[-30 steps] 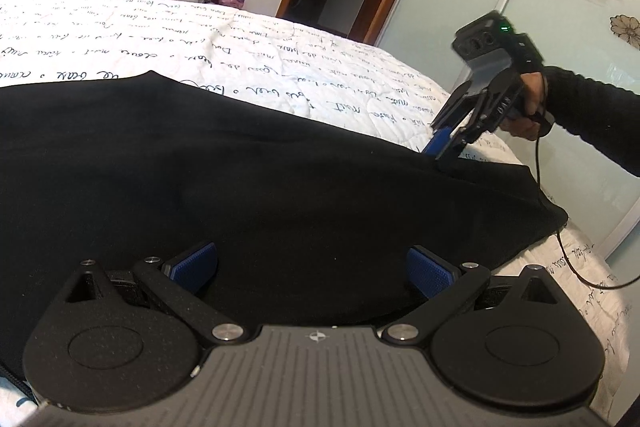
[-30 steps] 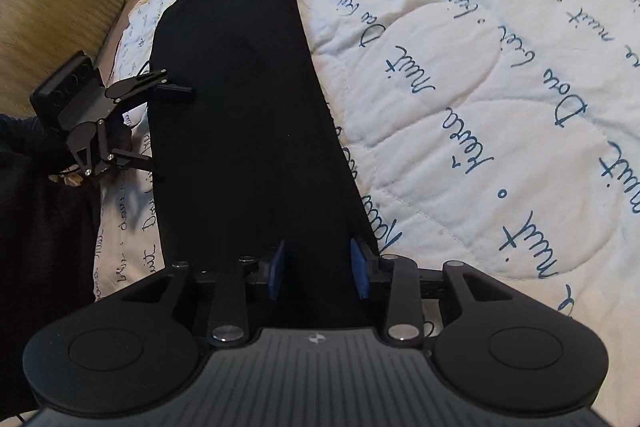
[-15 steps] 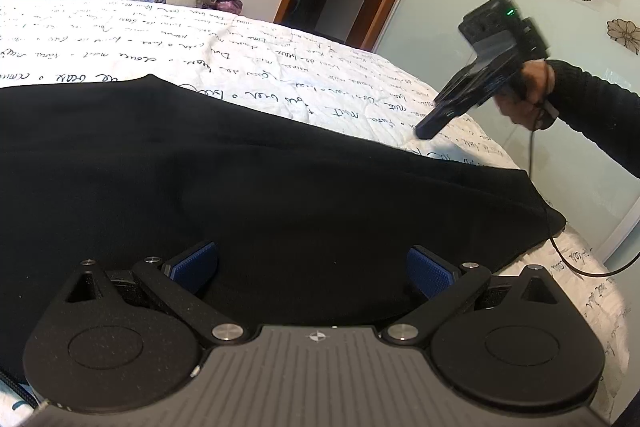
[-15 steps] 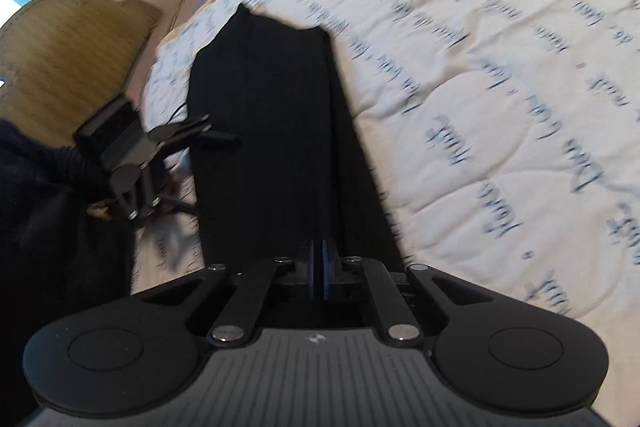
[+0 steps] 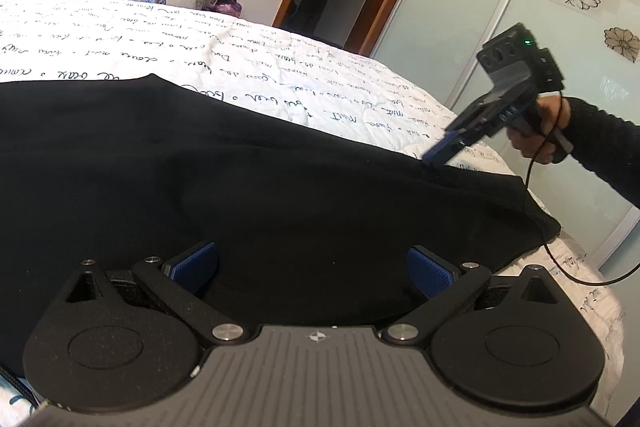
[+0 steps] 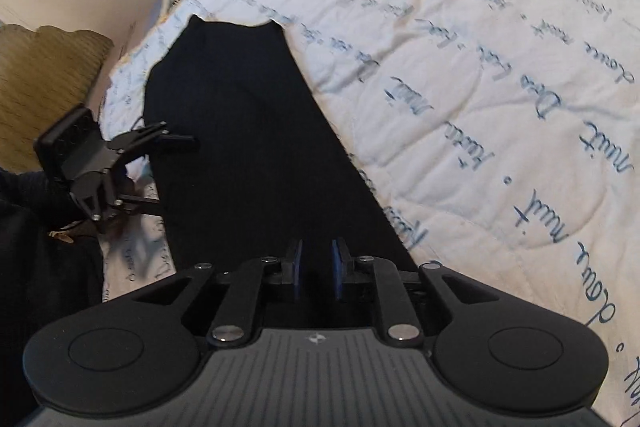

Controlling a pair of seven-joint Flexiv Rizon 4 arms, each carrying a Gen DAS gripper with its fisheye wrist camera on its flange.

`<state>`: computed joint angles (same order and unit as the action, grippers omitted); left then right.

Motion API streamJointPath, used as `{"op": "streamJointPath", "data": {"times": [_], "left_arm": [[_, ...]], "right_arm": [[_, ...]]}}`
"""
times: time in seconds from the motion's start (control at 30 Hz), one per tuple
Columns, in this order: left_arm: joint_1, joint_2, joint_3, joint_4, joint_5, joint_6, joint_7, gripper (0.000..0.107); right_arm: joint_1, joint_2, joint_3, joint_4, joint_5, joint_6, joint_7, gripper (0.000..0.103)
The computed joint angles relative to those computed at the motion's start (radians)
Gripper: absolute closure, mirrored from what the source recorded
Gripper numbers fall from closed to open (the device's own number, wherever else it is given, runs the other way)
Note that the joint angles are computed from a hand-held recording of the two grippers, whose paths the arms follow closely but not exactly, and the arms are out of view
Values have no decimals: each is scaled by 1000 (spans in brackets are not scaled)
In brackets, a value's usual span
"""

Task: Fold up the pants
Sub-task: 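Hold the left gripper over the trousers while the right gripper smooths the fold edge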

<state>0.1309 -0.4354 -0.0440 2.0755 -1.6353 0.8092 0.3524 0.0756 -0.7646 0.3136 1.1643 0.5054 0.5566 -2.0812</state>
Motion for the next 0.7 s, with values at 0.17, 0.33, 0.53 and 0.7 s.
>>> {"op": "streamJointPath", "data": {"times": [0.17,0.33,0.53,0.7], "left_arm": [[3,-1,0,0,-3,-9,1,4],[19,-7,1,-5,9,-40,-22,4],[24,-11,-1,-9,9,-51,-34,4],[27,-13,-2,-14,14,-58,-46,4]], "right_arm": [[-11,-87,11,-133,5,-102,-25,88],[-16,-184,14,-290,-3,-267,-46,88],[-46,-234,12,-372,39,-384,-49,88],[-67,-233,19,-356,83,-376,-76,88]]}}
